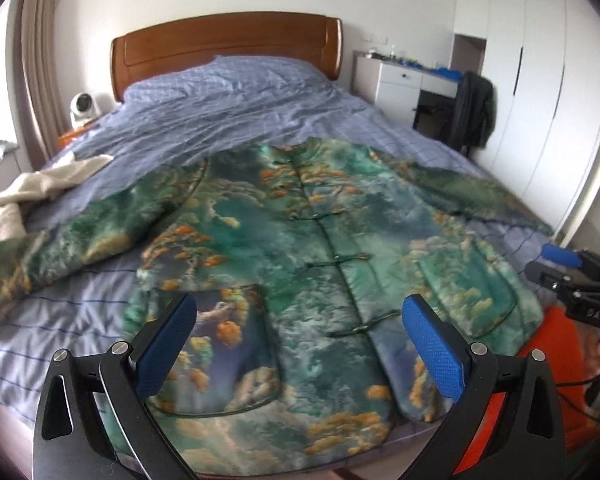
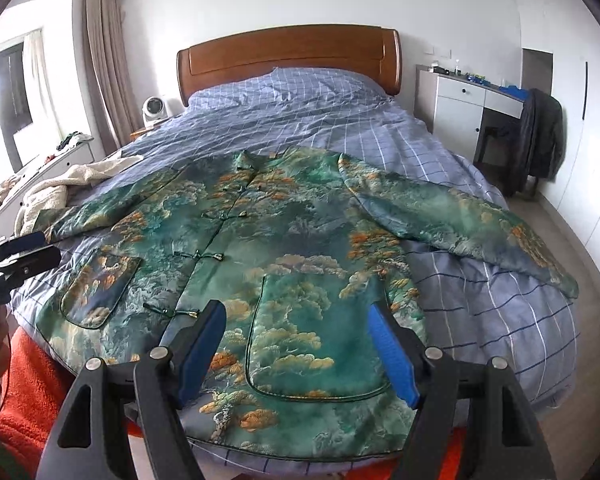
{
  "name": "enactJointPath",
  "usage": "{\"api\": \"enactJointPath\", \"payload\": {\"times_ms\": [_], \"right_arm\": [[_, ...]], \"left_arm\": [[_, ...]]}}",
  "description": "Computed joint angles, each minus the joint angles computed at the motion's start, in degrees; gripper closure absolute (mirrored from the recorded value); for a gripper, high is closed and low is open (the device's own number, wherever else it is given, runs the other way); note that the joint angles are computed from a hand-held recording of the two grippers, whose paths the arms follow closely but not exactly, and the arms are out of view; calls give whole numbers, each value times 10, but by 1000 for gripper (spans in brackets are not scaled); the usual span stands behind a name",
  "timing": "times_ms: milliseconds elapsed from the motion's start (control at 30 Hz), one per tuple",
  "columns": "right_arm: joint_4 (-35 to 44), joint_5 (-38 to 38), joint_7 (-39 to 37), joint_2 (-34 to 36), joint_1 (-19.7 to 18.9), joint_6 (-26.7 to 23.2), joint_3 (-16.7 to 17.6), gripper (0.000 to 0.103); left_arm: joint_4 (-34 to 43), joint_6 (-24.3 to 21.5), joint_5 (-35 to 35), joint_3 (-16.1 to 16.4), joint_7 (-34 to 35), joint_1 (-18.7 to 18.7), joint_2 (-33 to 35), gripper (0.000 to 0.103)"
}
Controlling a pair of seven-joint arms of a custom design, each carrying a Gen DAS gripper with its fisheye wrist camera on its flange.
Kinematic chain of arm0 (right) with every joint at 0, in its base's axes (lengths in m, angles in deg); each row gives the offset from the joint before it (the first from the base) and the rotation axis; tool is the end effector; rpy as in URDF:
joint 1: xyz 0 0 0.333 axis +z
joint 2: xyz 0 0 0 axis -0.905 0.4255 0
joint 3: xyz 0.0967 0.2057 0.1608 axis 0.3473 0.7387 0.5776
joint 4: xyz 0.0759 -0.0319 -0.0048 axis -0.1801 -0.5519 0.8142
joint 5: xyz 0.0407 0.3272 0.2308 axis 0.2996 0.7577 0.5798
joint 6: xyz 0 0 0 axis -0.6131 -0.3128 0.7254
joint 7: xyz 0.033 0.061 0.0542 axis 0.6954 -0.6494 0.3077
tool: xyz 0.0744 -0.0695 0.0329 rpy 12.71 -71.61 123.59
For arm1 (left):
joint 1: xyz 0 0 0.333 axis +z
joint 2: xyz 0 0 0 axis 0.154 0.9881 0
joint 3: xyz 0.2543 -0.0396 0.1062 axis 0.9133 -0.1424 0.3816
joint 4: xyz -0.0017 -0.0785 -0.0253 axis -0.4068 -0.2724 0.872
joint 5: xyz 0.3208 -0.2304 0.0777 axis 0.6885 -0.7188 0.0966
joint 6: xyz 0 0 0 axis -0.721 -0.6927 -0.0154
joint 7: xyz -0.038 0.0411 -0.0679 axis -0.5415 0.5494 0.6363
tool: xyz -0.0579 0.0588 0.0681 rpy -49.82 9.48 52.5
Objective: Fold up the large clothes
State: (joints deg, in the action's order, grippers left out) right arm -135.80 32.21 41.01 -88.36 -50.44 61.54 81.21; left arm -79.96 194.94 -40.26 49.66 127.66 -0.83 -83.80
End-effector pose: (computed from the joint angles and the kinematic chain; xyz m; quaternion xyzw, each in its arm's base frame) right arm 0.4499 0.0695 0.6175 -0.7095 0.5842 -0.2270 0.3222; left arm 0.4567 -0.3016 0.5877 -0.5959 0.6843 -0.3295 0.2610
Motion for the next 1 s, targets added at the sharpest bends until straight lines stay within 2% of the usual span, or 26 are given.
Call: {"api": "enactJointPath", "payload": {"times_ms": [200,400,567,733,1000], "right_arm": [[15,-13,17,14,-10,-19,9,28],[20,-27,23,18,-17,-14,14,28],[27,-23,32,31,-16,-22,13,28],[24,-37,36,25,-24,-19,18,28],[23,-55,74,22,-46,-33,15,28]], "left_arm": [[-17,6,-13,7,-16,6,-12,1],[-15,-7,12,-3,-52,26,-16,1],[6,-24,60,-13,-74,38,-1,1],[21,-37,98,-12,-98,34,7,1],[20,-54,116,-5,-114,18,11,1]]}}
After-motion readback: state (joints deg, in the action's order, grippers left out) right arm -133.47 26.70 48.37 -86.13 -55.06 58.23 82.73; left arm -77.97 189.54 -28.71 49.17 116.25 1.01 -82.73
